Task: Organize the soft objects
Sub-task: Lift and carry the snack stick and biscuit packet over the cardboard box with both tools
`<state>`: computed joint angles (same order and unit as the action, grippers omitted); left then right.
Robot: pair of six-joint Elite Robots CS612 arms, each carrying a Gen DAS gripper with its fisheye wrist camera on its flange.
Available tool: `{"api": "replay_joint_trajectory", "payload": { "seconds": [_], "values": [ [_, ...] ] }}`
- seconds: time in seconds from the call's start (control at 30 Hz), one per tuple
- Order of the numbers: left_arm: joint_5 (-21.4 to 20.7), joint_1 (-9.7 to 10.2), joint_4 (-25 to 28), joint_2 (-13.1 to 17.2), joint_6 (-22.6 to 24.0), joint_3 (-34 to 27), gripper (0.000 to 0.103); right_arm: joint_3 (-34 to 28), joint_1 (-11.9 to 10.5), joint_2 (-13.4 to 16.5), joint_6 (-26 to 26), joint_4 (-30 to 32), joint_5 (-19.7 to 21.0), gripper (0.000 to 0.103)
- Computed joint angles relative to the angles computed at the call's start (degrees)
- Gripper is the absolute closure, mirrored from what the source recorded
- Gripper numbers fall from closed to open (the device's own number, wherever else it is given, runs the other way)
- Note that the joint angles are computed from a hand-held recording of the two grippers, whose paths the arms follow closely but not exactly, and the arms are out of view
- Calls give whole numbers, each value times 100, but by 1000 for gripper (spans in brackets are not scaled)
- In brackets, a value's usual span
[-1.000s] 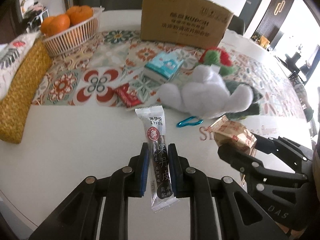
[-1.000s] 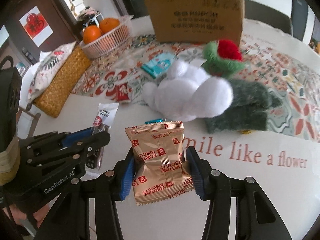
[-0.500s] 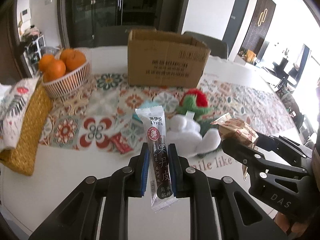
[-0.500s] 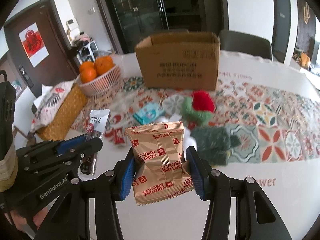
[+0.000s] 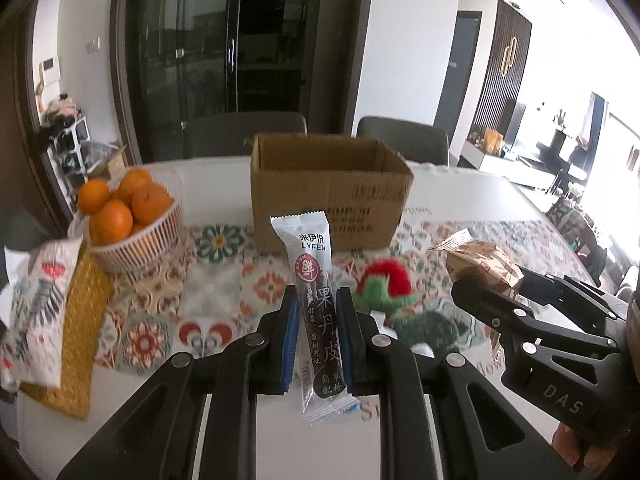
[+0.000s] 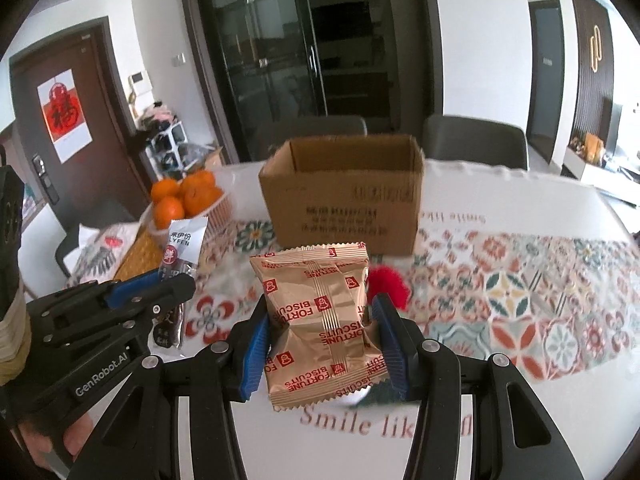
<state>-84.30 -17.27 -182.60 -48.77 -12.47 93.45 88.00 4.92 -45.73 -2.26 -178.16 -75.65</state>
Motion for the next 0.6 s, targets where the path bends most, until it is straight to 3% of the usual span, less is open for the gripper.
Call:
{"api": "replay_joint_trajectory", "payload": {
  "seconds": [0.6],
  "values": [
    [50,129,47,464,294,-1079,84,-1040,18,407,259,-102,-225,52]
  ]
}}
